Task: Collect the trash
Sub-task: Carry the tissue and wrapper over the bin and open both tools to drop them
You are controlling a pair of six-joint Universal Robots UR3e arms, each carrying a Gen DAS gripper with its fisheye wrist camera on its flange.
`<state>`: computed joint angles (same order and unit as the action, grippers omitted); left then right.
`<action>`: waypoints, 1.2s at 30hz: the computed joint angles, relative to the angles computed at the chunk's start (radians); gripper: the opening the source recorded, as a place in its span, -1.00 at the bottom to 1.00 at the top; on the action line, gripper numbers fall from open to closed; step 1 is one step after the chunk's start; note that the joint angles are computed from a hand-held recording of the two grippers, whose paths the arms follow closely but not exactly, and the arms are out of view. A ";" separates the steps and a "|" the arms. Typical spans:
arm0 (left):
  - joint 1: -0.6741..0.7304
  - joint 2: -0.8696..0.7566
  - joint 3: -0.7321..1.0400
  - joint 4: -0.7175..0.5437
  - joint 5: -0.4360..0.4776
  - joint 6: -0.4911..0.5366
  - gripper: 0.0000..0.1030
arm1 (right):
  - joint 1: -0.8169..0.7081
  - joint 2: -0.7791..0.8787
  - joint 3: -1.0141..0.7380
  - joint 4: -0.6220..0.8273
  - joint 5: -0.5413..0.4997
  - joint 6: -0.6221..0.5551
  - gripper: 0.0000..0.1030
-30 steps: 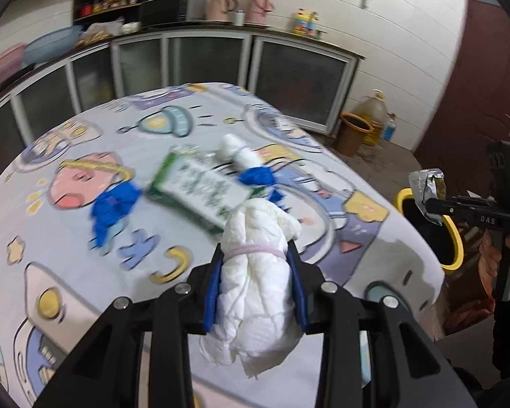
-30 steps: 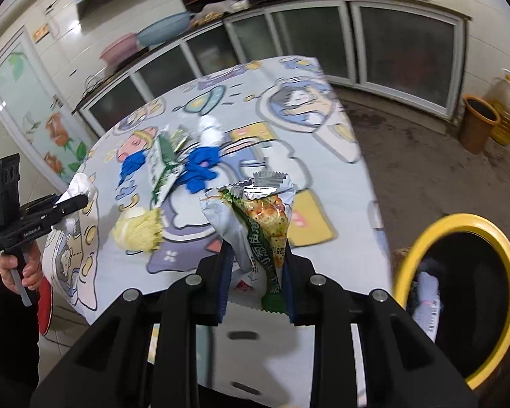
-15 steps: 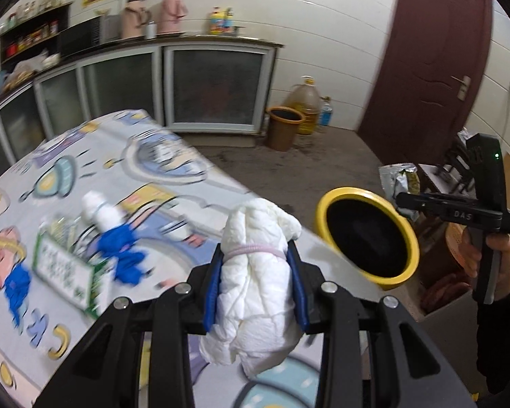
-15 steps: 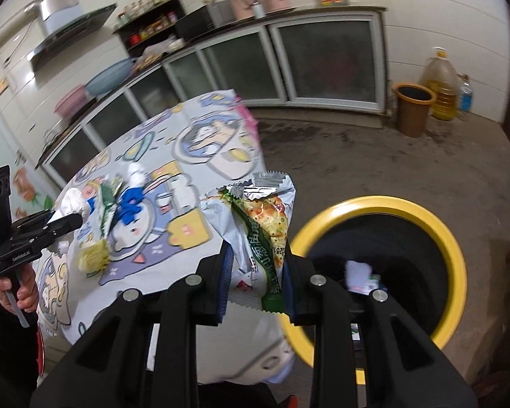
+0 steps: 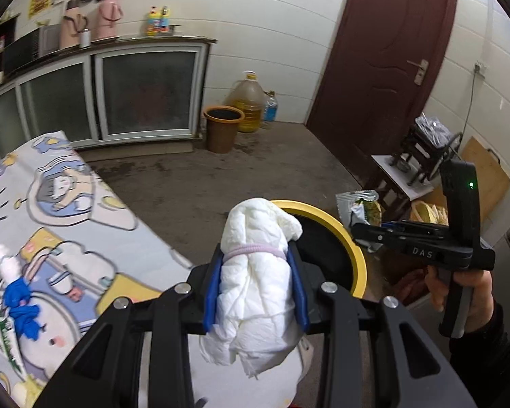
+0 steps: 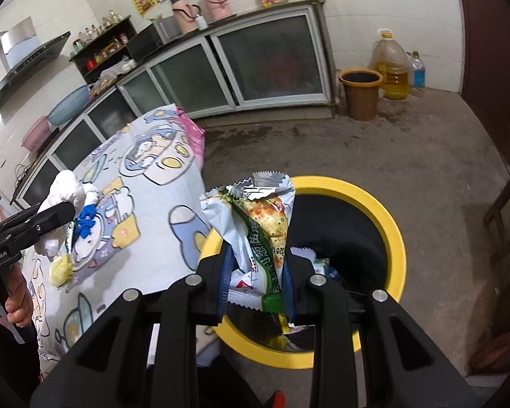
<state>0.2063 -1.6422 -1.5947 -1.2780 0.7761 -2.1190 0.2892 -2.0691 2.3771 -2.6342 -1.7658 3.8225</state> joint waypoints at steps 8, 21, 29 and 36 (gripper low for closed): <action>-0.181 -0.085 -0.055 0.207 0.090 -0.147 -0.37 | -0.109 -0.092 0.133 -0.015 0.089 -0.021 -0.51; -0.338 -0.269 -0.007 0.370 0.210 -0.305 -0.37 | -0.176 -0.050 0.232 -0.101 0.159 -0.035 -0.51; -0.357 -0.302 0.034 0.375 0.207 -0.364 0.43 | -0.126 0.012 0.184 -0.084 0.061 0.012 0.01; -0.288 -0.278 0.001 0.438 0.150 -0.449 0.83 | -0.166 -0.132 0.241 0.015 0.057 0.032 0.08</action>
